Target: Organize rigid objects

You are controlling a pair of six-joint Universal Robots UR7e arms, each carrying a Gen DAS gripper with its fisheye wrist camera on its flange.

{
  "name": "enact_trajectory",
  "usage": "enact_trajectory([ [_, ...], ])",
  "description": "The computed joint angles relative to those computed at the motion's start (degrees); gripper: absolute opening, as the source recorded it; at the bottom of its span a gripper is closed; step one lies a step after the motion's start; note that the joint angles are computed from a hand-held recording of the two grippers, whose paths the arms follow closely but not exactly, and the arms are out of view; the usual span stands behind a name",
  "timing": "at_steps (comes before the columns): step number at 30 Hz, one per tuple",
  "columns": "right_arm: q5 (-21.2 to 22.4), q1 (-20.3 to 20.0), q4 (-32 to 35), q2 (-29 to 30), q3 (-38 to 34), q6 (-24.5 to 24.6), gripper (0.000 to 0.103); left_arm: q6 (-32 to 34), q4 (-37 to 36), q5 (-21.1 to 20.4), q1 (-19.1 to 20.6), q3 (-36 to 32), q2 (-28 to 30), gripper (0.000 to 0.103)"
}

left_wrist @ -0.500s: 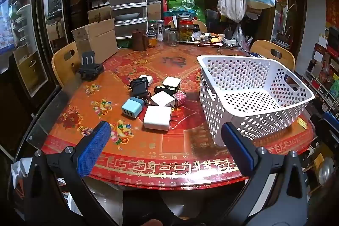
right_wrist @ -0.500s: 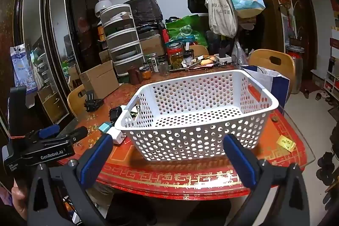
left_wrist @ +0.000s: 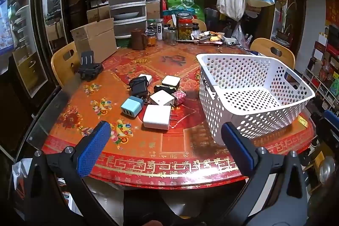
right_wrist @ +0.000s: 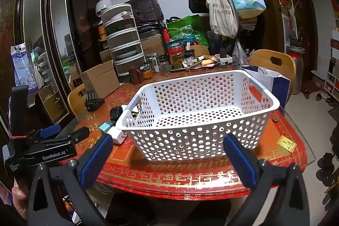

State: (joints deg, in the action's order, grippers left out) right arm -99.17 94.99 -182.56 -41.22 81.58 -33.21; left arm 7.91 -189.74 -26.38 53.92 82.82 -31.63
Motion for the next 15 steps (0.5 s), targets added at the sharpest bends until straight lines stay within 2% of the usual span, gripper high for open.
enact_trajectory([
  [15,-0.1,0.0,0.2,0.1,-0.1,0.3,0.103,0.1,0.0,0.5,-0.2,-0.6,0.8,0.103],
])
